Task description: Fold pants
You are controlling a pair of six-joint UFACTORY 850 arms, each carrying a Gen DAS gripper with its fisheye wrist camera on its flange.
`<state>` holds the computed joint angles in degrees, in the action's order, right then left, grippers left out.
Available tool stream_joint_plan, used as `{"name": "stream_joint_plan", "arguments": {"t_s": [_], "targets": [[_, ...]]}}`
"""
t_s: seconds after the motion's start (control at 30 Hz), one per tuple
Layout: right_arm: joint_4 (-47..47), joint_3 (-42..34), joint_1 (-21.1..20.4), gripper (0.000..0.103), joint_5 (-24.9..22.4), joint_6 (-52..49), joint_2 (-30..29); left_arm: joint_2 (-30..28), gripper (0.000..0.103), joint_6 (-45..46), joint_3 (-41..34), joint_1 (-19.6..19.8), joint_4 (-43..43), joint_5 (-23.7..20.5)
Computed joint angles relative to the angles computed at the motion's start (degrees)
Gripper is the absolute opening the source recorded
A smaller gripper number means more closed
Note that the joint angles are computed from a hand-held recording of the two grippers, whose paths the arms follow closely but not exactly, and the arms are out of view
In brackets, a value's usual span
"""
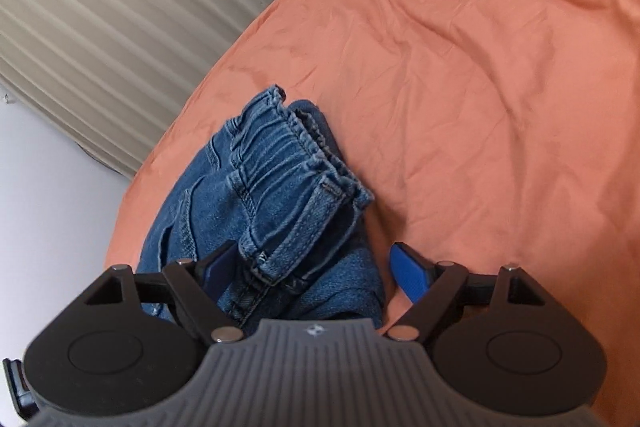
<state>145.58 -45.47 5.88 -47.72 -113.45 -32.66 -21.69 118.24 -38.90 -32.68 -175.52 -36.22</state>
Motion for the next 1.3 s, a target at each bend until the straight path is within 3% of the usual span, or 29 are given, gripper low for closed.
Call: {"name": "stream_joint_plan", "arguments": {"t_s": [0.13, 0.17, 0.2, 0.4, 0.6, 0.67, 0.73, 0.9, 0.97, 1.1, 1.23, 1.3], "targets": [[-3.27, -2.41, -0.82, 0.075, -0.66, 3.33, -2.13, -3.21, 0.079, -5.41, -1.20, 1.65, 3.53, -5.86], [-3.85, -3.10, -0.94, 0.072, -0.60, 4.12, -2.65, -3.88, 0.072, -5.49, -1.83, 1.78, 3.96, -6.16], [-4.02, -3.62, -0.93, 0.064, -0.32, 4.67, -2.98, -4.44, 0.057, -5.68, -2.50, 1.89, 4.64, -5.98], [-3.93, -4.36, 0.39, 0.041, 4.91, 4.01, -0.90, -4.39, 0.011, -3.26, -3.64, 1.14, 3.00, -4.64], [-3.24, -4.49, 2.62, 0.032, 12.39, 1.15, 4.84, -0.24, 0.006, -0.42, -4.32, 1.47, 5.27, 0.87], [-4.77, -4.35, 2.75, 0.031, 10.89, 2.37, 6.43, 2.15, 0.006, 0.32, -4.38, 2.15, 8.04, 2.84], [-6.22, -4.06, 3.47, 0.030, 10.17, 2.25, 8.65, 5.07, 0.006, 3.04, -4.65, 2.50, 9.39, 6.98], [-9.58, -7.57, 8.30, 0.030, 15.67, 3.61, 11.33, 13.01, 0.006, 3.54, -3.74, 5.54, 15.89, 16.94], [-9.22, -8.69, 10.01, 0.030, 15.34, 4.12, 11.32, 16.62, 0.006, 2.78, -2.60, 7.48, 18.46, 19.67], [-6.47, -10.69, 13.95, 0.030, 13.41, 3.00, 11.11, 24.46, 0.006, 12.41, 0.30, 10.49, 13.89, 24.83], [-2.38, -11.96, 18.40, 0.030, 12.05, 0.99, 10.96, 30.65, 0.006, 15.52, 3.31, 13.92, 15.47, 29.83], [0.37, -12.62, 20.75, 0.030, 11.60, -0.95, 10.23, 32.54, 0.007, 23.36, 5.43, 15.64, 8.37, 30.40]]}}
